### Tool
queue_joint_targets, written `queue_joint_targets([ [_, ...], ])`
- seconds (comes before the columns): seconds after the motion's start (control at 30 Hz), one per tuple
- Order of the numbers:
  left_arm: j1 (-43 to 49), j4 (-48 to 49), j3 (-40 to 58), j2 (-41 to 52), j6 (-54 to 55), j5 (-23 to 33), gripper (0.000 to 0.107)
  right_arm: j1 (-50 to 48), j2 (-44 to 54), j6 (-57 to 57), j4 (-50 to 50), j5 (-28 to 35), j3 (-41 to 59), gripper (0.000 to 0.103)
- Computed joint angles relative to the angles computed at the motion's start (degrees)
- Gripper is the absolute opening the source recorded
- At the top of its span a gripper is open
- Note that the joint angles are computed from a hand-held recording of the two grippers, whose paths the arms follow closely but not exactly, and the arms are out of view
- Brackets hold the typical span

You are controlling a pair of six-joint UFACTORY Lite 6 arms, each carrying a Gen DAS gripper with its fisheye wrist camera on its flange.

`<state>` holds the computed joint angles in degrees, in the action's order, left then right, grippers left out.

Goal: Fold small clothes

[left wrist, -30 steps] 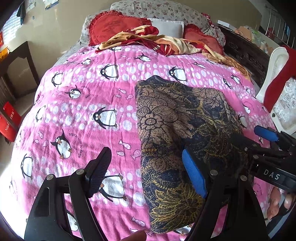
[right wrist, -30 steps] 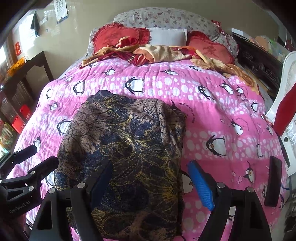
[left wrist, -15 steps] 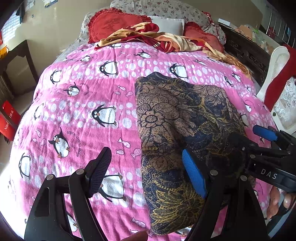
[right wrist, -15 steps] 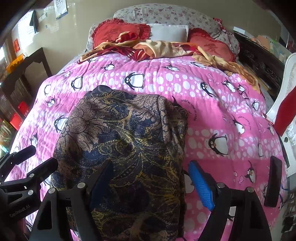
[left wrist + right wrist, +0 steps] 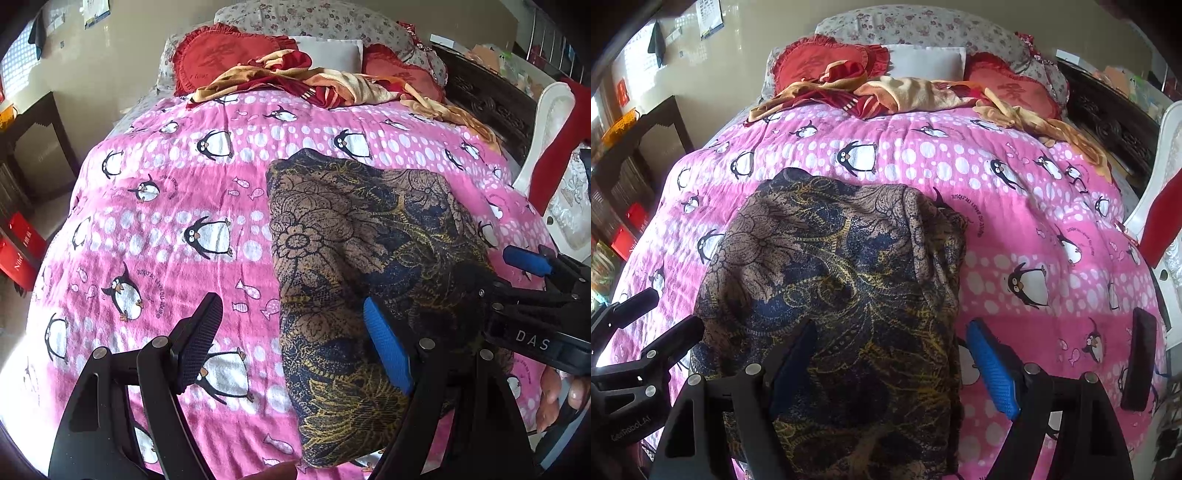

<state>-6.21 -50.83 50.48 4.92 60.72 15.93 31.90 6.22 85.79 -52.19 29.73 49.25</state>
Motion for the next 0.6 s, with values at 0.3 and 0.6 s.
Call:
queue_joint_targets([
  [0.3, -0.45, 0.65, -0.64, -0.78, -0.39, -0.82, 0.079, 0.38, 0.60, -0.06, 0.44, 0.05, 0.42, 0.081],
  [0.6, 0.03, 0.67, -0.29, -0.57, -0.49, -0.60, 0.079, 0.49, 0.82, 0.00, 0.51, -0.09, 0.60, 0.081],
])
